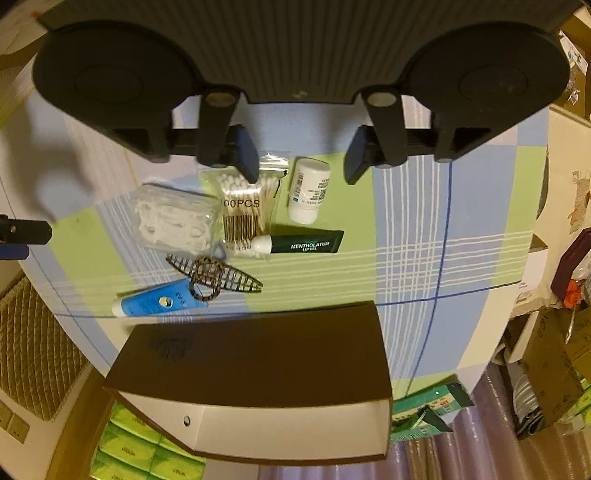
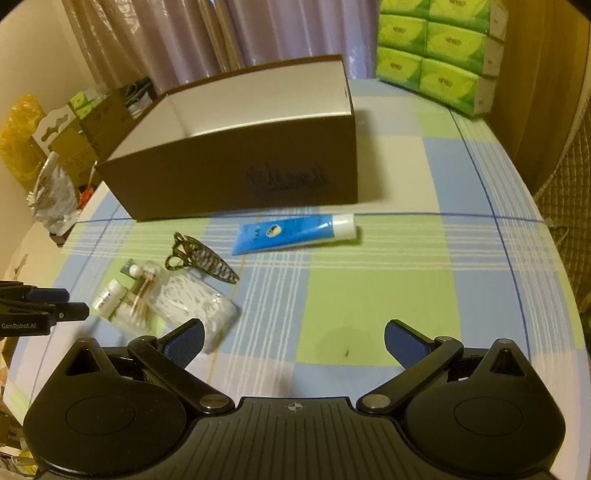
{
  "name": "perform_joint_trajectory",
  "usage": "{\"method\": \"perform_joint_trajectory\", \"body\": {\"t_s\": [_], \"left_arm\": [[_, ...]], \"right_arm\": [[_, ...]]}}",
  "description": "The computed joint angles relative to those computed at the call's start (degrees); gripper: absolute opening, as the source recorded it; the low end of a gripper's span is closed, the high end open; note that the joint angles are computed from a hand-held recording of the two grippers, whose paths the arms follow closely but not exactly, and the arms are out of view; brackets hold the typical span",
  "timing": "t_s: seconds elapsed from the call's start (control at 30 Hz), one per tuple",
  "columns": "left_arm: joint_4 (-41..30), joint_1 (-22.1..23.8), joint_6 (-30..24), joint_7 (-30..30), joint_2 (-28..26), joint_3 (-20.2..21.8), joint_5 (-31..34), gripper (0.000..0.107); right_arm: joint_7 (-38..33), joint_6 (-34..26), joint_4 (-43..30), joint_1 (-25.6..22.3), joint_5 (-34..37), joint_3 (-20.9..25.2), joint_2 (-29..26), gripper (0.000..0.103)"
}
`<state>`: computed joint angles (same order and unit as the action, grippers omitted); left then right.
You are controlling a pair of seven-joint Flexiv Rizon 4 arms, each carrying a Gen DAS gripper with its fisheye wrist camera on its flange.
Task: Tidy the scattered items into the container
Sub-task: 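Withdraw both tools from the box toward the remaining items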
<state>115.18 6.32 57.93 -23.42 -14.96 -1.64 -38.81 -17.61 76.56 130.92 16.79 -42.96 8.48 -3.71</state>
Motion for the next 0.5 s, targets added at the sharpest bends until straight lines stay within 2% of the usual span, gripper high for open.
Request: {"method": "perform_joint_trajectory", "body": {"t_s": [0.23,0.5], "left_arm": [[-2.45,0.31,-0.6,1.82,-2.95,-0.8,1.2,0.039],[-6.31,0.53,-2.13,0.19,-6.78,-1.24,5.16,0.034]], "right_arm": [[0.3,-1.3,-0.46,0.34,1.12,0.01,-0.7,0.101],[-0.01,-2.86,-1.02,0.71,2.87,0.01,-1.23,0.101]]}}
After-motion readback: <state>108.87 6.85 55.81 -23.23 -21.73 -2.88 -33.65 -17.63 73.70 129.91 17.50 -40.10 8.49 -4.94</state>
